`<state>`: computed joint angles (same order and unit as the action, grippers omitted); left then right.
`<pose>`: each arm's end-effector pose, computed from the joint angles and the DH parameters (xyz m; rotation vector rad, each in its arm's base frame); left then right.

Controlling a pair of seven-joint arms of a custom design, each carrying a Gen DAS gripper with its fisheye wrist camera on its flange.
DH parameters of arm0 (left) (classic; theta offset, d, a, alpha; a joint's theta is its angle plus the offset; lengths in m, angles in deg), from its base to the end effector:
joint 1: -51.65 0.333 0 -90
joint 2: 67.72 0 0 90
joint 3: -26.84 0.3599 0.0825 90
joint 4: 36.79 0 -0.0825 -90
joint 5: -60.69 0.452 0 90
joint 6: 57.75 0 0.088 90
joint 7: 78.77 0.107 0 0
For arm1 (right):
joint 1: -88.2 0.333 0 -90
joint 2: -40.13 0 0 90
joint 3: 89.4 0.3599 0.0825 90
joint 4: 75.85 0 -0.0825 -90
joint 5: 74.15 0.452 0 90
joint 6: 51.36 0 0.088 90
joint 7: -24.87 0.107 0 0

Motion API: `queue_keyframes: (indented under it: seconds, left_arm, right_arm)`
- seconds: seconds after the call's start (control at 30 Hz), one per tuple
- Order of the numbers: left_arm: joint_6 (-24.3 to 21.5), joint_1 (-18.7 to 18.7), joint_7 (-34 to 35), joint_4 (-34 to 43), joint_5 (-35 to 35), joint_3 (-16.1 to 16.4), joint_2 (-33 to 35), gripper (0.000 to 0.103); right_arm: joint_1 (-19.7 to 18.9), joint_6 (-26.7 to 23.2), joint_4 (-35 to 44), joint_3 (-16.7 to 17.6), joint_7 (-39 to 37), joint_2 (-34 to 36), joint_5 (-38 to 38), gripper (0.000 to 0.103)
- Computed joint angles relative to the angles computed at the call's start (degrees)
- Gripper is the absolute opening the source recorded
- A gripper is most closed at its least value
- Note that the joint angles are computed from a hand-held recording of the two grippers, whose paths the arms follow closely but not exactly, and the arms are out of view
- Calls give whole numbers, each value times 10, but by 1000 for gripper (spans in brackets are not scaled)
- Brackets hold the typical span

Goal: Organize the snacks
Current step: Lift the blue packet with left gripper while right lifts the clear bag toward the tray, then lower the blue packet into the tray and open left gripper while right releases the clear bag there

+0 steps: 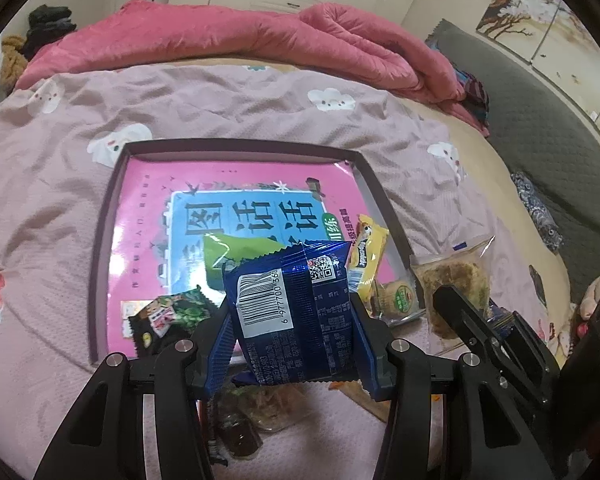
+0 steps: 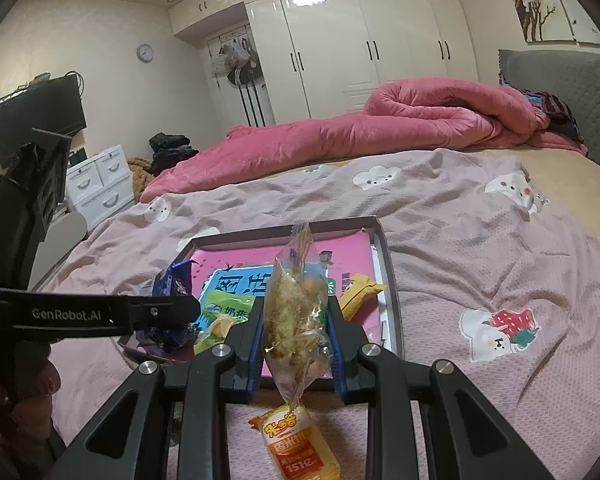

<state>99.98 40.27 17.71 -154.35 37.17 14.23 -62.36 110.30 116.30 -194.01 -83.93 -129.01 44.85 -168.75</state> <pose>0.6212 -0.2549 0.4679 -1.8217 2.2091 -0.9635 0.5361 0.3497 0.4383 -1.5302 1.5562 -0.6359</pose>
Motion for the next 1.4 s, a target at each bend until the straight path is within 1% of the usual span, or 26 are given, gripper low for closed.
queue_keyframes:
  seconds: [0.23,0.47,0.63,0.87,1.07,1.4]
  left_arm:
    - [-6,-5,2,21,8,-3,24,53]
    - [-9,-6,11,40,1,-9,47,53]
    - [-16,-5,18,52,-4,-12,63,53]
    - [-20,-9,13,64,14,-10,81,53]
    - [-12,-13,7,67,34,-7,85,53]
    - [-6,-25,-38,64,105,11,85,53]
  right_arm:
    - [-4,2,1,-3,11,4,-4,28]
    - [-6,3,2,-5,15,8,-1,28]
    - [-7,4,8,-8,6,17,9,28]
    - [-7,13,17,-13,-5,30,19,28]
    - [-7,32,29,-19,-11,46,26,28]
    - [-9,87,49,-32,-21,74,41,28]
